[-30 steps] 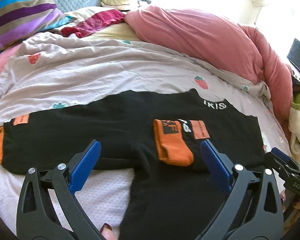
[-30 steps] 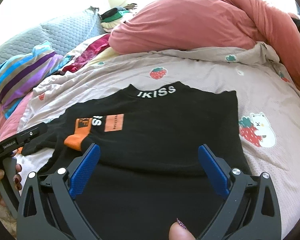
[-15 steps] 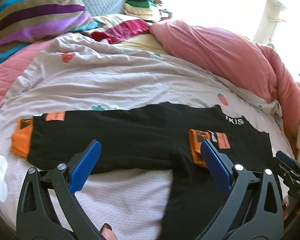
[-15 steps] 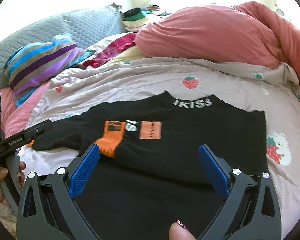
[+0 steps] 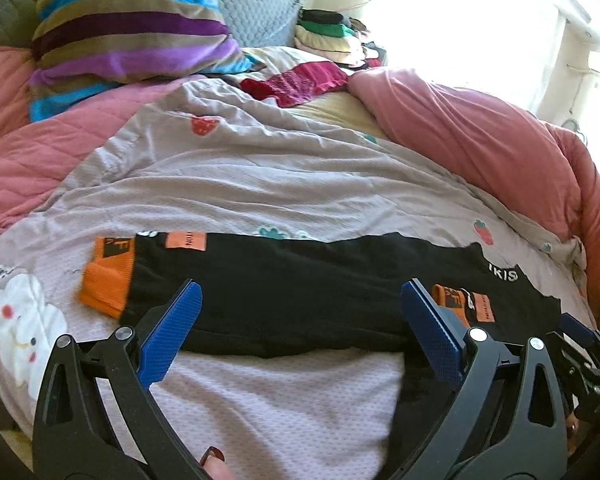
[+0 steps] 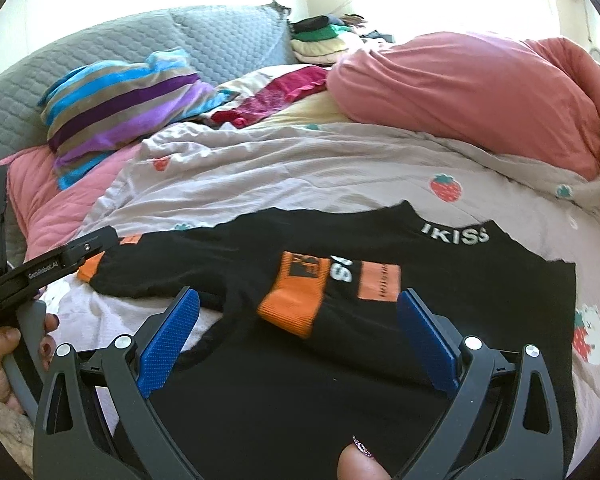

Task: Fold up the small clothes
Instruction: 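Move the left gripper to the other sleeve's orange cuff, then close the left gripper on the other orange sleeve cuff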

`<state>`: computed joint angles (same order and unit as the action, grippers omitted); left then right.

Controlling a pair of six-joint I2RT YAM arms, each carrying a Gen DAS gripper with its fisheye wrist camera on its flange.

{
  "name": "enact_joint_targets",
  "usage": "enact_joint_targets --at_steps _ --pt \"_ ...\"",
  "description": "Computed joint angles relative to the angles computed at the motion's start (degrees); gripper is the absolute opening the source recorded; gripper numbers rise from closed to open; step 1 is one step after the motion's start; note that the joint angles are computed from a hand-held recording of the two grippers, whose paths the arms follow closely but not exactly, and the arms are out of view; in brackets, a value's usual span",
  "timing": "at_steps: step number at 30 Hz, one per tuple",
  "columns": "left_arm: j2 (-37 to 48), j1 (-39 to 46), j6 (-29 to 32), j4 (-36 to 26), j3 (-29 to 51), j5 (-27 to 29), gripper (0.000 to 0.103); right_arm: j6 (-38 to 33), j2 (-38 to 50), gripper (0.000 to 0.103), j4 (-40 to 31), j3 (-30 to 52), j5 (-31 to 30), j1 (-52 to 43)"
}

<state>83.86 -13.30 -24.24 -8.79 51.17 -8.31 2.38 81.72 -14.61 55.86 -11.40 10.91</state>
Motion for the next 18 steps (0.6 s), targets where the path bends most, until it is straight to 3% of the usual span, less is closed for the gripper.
enact_joint_targets --at_steps 18 --pt "-5.39 11.81 -3.4 -0.84 -4.38 4.35 0.093 1.45 3.72 0.098 0.73 3.34 2.14 9.08"
